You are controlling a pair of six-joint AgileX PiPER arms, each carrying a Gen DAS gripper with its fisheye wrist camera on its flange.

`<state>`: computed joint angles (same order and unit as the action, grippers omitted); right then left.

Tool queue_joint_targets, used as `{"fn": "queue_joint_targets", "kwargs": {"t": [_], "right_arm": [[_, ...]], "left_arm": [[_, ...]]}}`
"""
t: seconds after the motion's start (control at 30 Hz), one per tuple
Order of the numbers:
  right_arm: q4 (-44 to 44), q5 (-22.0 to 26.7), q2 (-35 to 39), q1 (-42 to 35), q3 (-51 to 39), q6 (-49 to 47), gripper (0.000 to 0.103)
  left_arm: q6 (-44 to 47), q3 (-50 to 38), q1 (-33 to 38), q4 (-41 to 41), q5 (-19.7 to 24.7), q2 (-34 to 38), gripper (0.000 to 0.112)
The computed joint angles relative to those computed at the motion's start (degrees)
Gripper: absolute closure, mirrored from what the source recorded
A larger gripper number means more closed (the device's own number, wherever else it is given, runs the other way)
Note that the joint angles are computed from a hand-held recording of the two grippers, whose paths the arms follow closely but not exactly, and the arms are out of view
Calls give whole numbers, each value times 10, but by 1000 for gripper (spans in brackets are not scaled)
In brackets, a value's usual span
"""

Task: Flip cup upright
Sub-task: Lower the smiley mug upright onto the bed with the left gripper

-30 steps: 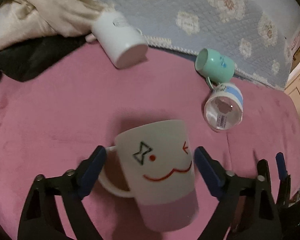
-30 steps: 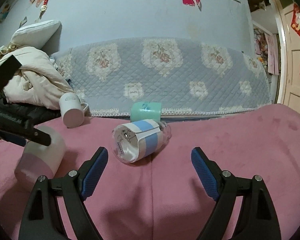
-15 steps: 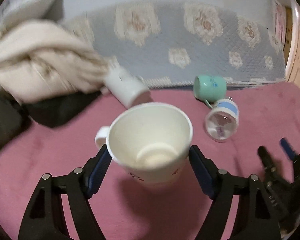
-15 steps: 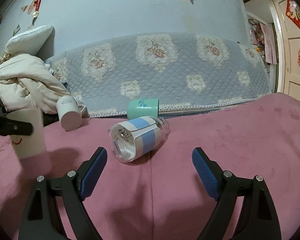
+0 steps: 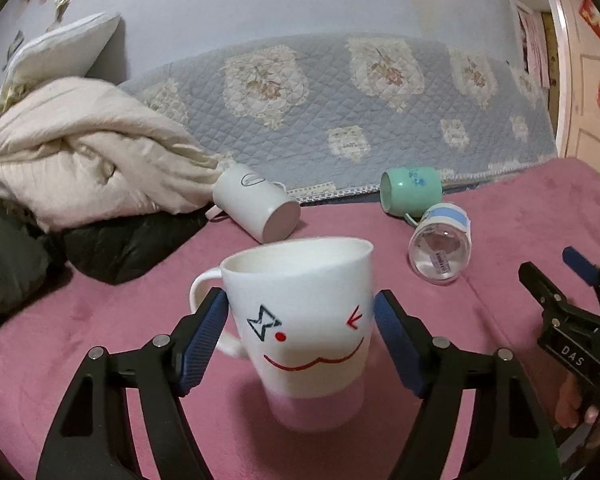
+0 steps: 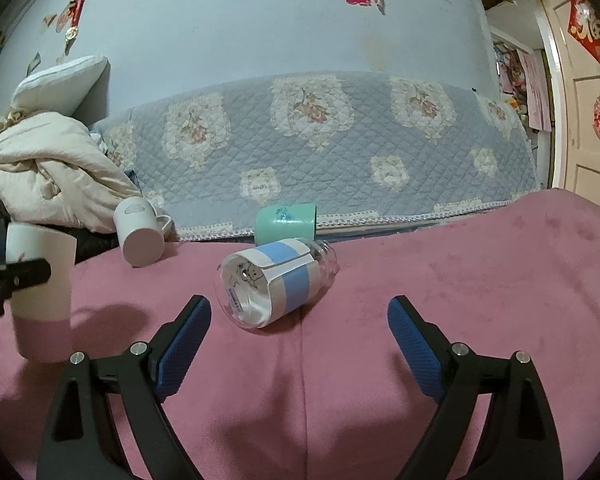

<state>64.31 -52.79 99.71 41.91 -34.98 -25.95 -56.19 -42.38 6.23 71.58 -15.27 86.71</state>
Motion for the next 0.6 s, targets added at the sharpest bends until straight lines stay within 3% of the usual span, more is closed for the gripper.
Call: {"fn": "queue_joint_targets", "kwargs": {"t": [0.13, 0.23, 0.33, 0.43, 0.53, 0.6], "right_arm": [[9, 2, 4, 4, -7, -16, 12], [14, 2, 7, 6, -10, -26, 12], [11, 3, 6, 4, -10, -24, 12], [8, 3, 7, 2, -9, -18, 12], [11, 0, 9, 4, -10, -18, 12], [13, -3, 11, 7, -11, -20, 12]], "left_arm": [[31, 16, 33, -11, -68, 7, 44], [30, 26, 44, 6, -89, 17, 44], [113, 56, 56, -49, -119, 11, 44], [86, 63, 77, 4, -154, 10, 28], [61, 79, 145, 57, -264, 3, 22], [80, 96, 185, 59, -324, -7, 9]]}}
